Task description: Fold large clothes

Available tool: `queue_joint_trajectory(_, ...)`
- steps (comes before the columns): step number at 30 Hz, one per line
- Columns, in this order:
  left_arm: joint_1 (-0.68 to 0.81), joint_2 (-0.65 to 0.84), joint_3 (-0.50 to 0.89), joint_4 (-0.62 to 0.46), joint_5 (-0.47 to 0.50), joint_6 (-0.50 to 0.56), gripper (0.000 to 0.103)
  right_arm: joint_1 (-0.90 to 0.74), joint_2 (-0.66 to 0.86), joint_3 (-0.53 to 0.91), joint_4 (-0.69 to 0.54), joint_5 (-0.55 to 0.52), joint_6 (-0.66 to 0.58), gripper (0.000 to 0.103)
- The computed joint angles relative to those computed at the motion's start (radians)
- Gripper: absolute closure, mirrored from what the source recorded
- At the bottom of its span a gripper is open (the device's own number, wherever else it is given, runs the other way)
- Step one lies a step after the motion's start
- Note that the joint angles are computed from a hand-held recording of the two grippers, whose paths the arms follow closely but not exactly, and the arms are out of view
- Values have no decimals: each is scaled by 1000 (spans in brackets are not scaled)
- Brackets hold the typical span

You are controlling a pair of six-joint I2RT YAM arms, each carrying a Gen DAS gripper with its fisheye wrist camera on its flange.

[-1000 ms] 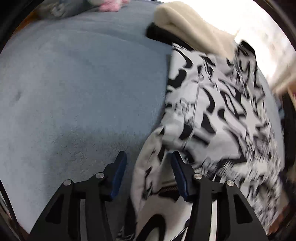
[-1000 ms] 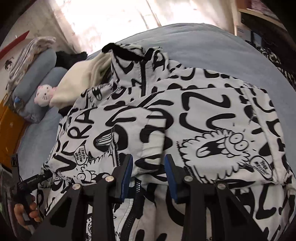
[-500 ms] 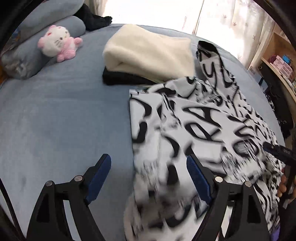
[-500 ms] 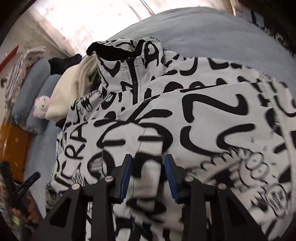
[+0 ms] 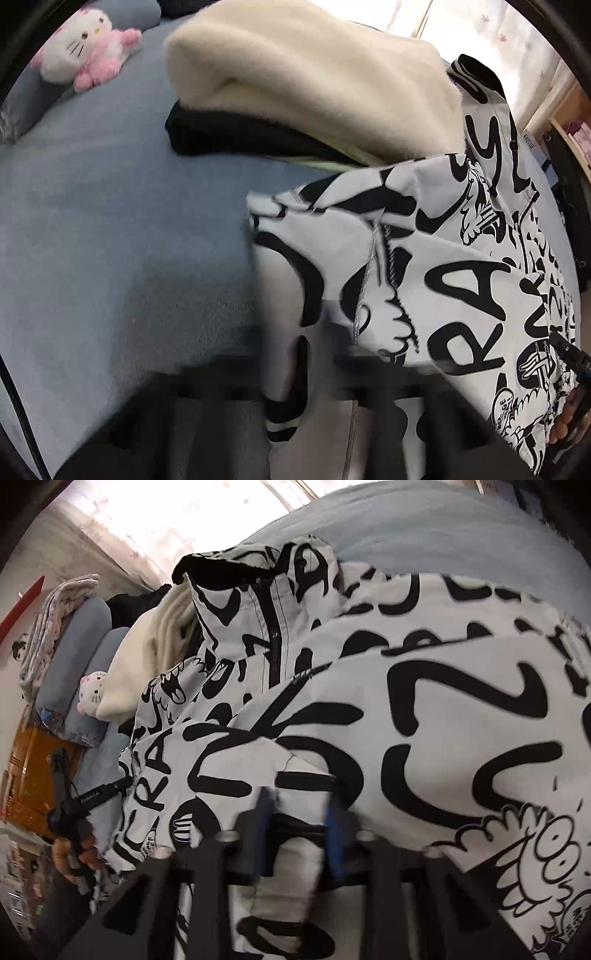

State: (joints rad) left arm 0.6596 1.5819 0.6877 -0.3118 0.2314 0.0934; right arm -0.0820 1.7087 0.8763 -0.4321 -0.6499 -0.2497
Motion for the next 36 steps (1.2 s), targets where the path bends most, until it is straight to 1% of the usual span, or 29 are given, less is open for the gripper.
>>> queue_joint_trajectory(1, -8, -21, -17, 13, -17, -19, 97, 3, -22, -17, 21, 9, 1, 85)
queue_joint_trajectory(2, -25, -56, -43, 49, -52, -45, 98, 9, -50, -35, 47, 19, 3, 89)
queue_joint_trajectory(3, -46, -101, -78, 81, -86, -60, 99, 20, -89, -57, 82, 37, 10, 99)
queue_joint_trajectory(5, -87, -197, -152, 176, -167, -84, 101, 31, -153, -86, 147, 39, 42, 99)
queue_joint_trajectory(8, -128, -240, -200, 269, -242, -120, 101, 67, -190, -100, 249, 70, 100, 99)
queue_joint_trajectory(9, -148, -230, -210, 303, -275, -135, 101, 78, -179, -96, 265, 88, 103, 99)
queue_joint_trajectory(10, -164, -196, -220, 347, -308, -142, 101, 100, -150, -89, 289, 128, 111, 99)
queue_joint_trajectory(12, -183, -134, -232, 406, -349, -142, 101, 138, -57, -62, 309, 211, 113, 99)
queue_joint_trajectory(14, -201, -72, -240, 458, -376, -137, 101, 147, -7, -58, 324, 235, 102, 96)
queue_joint_trajectory(15, -190, -77, -240, 453, -371, -126, 100, 148, 3, -52, 315, 247, 100, 89)
queue_joint_trajectory(17, -181, -105, -217, 390, -356, -124, 100, 138, -19, -45, 277, 257, 114, 88)
queue_joint_trajectory(19, -132, -179, -197, 268, -297, -105, 95, 125, -59, -31, 215, 254, 114, 88)
queue_joint_trajectory(20, -123, -200, -177, 211, -285, -105, 91, 120, -96, -33, 186, 258, 112, 88)
queue_joint_trajectory(22, -102, -279, -152, 93, -261, -103, 86, 115, -161, -46, 141, 252, 101, 86)
queue_joint_trajectory(24, -79, -395, -151, -19, -200, -97, 85, 122, -227, -56, 82, 255, 108, 83)
queue_joint_trajectory(26, -83, -496, -151, -131, -151, -88, 85, 135, -287, -61, -1, 215, 139, 83)
queue_joint_trajectory(28, -130, -600, -180, -220, -129, -106, 85, 176, -328, -81, -47, 153, 178, 83)
queue_joint_trajectory(30, -190, -665, -220, -264, -115, -151, 85, 252, -366, -117, -48, 144, 209, 83)
queue_joint_trajectory(32, -289, -700, -279, -273, -122, -231, 85, 366, -389, -164, -8, 171, 255, 83)
queue_joint_trajectory(33, -340, -706, -303, -265, -142, -274, 85, 425, -384, -185, 21, 192, 279, 83)
queue_joint_trajectory(35, -430, -666, -361, -209, -181, -362, 85, 531, -324, -217, 85, 226, 332, 83)
queue_joint_trajectory(36, -453, -641, -386, -174, -199, -387, 85, 564, -289, -224, 111, 243, 341, 82)
